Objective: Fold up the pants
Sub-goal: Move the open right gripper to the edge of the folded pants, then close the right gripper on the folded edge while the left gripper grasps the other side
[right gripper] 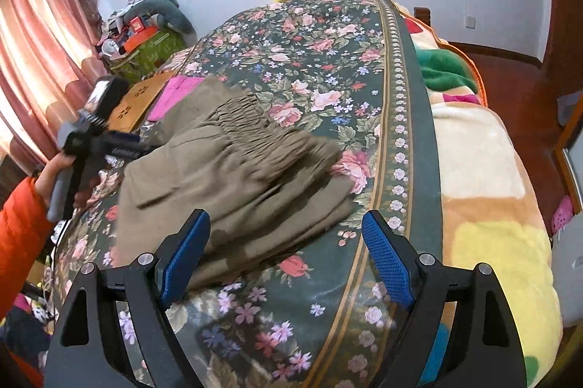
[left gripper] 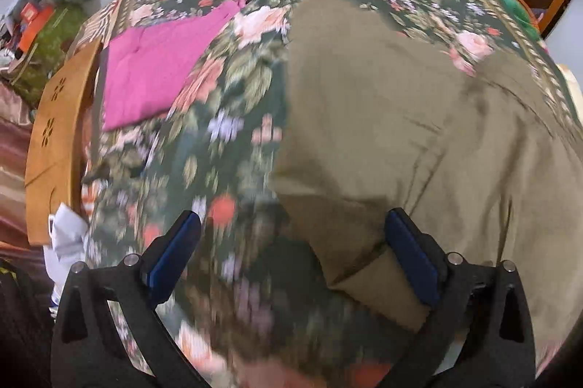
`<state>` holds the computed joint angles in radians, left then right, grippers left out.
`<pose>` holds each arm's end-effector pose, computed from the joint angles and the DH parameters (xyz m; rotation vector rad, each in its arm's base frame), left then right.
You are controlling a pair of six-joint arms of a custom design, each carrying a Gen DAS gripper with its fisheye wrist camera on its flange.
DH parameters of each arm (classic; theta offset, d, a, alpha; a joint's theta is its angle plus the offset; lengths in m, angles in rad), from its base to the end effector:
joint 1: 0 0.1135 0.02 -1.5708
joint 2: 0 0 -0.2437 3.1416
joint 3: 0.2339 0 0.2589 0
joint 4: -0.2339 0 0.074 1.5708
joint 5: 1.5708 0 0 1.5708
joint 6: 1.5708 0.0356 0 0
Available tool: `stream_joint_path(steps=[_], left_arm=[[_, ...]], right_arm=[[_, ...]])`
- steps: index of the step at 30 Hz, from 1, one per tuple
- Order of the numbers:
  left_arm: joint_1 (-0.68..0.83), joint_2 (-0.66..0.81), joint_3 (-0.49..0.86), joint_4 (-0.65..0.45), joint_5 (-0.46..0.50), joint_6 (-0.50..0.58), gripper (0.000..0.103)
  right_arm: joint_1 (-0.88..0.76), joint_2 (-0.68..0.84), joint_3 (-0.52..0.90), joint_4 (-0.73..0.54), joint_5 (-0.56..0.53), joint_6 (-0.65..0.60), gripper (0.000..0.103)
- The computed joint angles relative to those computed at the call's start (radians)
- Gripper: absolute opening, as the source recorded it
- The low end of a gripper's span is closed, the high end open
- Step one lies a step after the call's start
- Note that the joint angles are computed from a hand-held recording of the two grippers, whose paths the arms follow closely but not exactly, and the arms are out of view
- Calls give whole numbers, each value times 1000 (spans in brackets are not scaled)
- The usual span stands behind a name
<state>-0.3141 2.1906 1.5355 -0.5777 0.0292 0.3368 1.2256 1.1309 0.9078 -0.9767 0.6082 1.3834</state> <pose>0.4126 -0.1351 0.1026 0.9029 2.6537 -0.0355 0.0911 0.1931 0.2406 0.3373 2.4334 0.2414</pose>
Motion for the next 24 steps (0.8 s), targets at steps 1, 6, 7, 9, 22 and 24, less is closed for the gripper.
stream_joint_path(steps=[1,6,7,9,22,24], left_arm=[[13,-37,-49,13,16,-1,103],[61,-195,-248,49,95,-16,103],[61,-221,-279,59,98,-18,103],[64,-287,-358,89,111,-20,103],[127,-467,-578,252,91,-26,81],[142,-486,-607,278,68,-16,75]], right_arm=[[3,7,5,4,0,-2,83],[-5,47,10,46,-16,-32,83],[-9,52,5,60,-20,-39,83],[-20,59,-3,80,-29,-53,83],[-118,2,-114,190,-116,-130,42],[-108,-1,-120,185,-121,-127,40]])
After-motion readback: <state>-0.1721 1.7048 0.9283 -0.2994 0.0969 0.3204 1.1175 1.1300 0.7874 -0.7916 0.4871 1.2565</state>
